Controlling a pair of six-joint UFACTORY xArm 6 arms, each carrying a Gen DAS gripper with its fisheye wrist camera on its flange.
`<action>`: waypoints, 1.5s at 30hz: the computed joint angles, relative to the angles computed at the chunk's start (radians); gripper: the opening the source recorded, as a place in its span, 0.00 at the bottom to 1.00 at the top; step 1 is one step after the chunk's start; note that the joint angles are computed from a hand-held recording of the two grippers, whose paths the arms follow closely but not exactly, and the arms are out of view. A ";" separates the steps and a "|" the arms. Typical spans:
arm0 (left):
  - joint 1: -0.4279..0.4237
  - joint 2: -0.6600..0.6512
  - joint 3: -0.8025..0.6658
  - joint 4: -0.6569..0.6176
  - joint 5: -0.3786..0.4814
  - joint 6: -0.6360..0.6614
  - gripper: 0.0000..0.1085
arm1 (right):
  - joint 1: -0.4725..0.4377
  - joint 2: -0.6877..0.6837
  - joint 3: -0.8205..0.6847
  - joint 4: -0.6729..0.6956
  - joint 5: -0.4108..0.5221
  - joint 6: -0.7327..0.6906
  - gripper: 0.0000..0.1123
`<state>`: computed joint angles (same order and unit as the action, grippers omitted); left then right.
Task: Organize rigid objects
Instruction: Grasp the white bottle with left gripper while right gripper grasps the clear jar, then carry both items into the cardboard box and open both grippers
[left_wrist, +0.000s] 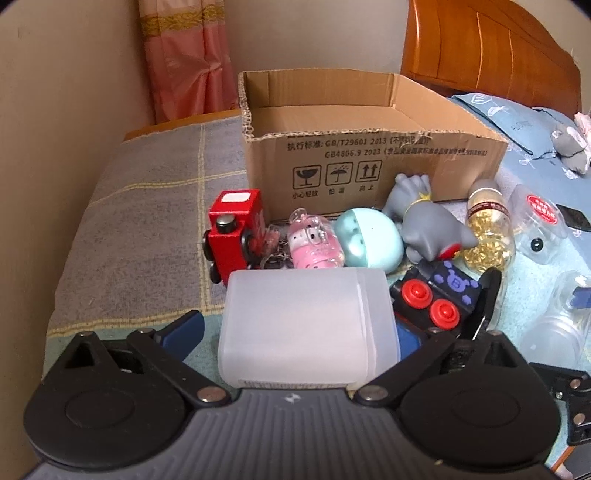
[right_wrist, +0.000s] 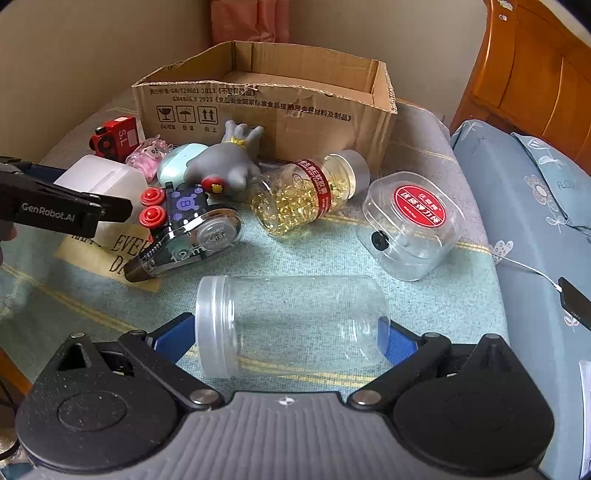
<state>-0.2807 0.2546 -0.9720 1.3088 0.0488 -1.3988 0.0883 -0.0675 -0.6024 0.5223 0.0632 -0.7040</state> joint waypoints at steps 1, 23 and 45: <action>0.002 -0.001 0.001 -0.001 -0.008 0.001 0.87 | -0.003 -0.002 0.001 -0.025 0.003 0.019 0.91; -0.034 -0.164 0.124 -0.202 0.002 0.214 0.76 | -0.050 -0.082 -0.021 0.106 0.137 -0.261 0.84; -0.079 0.083 -0.369 -0.930 0.125 0.997 0.76 | -0.113 0.137 -0.529 0.344 0.334 -0.531 0.84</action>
<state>-0.3594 0.3379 -1.3410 0.3791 0.1739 -0.4020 -0.0248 0.0697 -1.1316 0.8659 0.3972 -1.2353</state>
